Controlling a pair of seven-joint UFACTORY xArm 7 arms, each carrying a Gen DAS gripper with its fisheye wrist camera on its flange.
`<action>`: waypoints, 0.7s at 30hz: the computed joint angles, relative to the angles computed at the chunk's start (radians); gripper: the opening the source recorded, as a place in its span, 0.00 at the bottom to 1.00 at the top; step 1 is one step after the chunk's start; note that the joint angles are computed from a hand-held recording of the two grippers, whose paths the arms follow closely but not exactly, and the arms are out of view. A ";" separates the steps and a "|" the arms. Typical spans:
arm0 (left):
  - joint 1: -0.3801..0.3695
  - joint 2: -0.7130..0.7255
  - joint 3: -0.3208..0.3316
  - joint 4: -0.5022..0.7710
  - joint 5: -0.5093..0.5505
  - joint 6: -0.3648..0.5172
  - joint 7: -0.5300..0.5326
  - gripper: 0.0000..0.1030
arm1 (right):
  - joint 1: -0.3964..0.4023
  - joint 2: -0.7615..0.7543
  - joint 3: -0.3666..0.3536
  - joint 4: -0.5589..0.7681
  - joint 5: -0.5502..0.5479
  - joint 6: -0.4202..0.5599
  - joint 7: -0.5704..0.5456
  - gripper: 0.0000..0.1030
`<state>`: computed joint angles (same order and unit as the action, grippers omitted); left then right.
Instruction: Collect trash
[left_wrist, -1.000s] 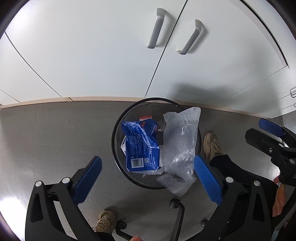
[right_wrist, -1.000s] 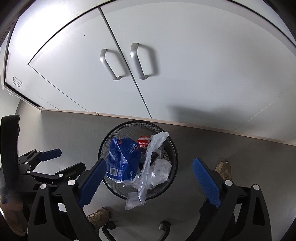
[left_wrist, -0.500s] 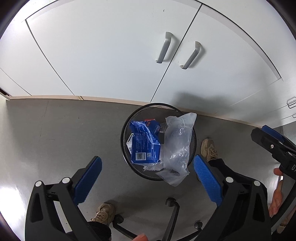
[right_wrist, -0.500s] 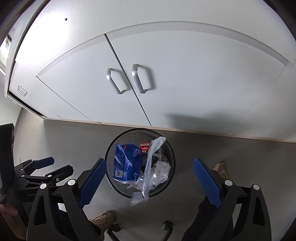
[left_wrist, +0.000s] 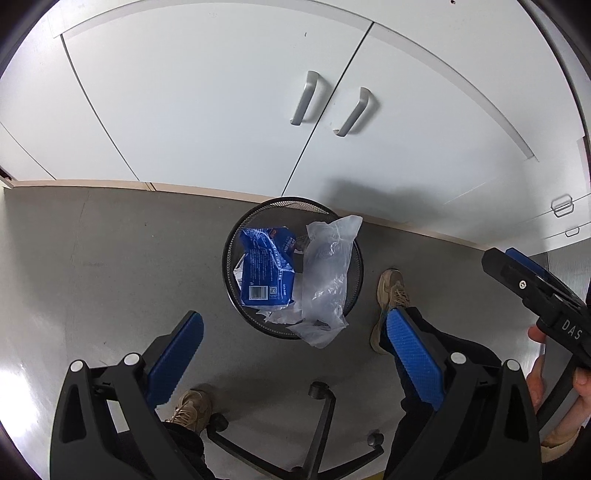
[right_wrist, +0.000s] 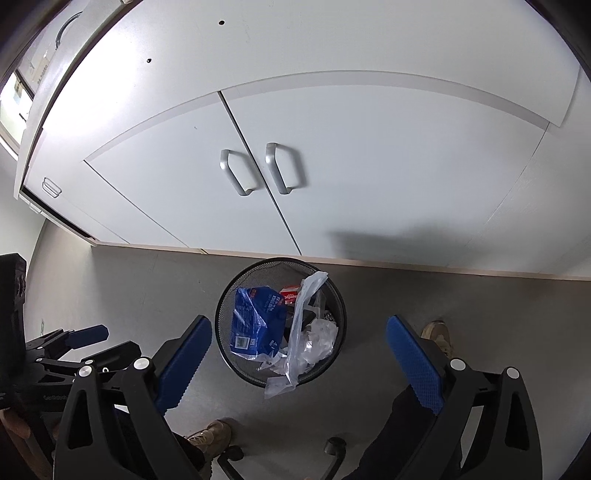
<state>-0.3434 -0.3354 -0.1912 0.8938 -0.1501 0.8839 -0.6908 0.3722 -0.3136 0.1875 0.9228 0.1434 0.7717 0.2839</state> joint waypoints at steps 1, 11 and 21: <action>0.000 0.000 -0.005 0.004 0.008 0.002 -0.005 0.96 | 0.000 -0.003 -0.001 -0.002 0.001 0.001 0.001 0.94; -0.008 0.015 -0.016 0.048 0.052 0.050 0.000 0.96 | -0.006 -0.019 -0.007 -0.007 0.003 0.012 -0.003 0.94; -0.005 0.016 -0.019 0.068 0.067 0.071 0.005 0.96 | -0.004 -0.023 -0.001 -0.005 0.004 0.018 0.005 0.94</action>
<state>-0.3489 -0.3195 -0.2105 0.9618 -0.0834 0.9554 -0.6854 0.3685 -0.3366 0.1864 0.9177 0.1471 0.7895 0.2886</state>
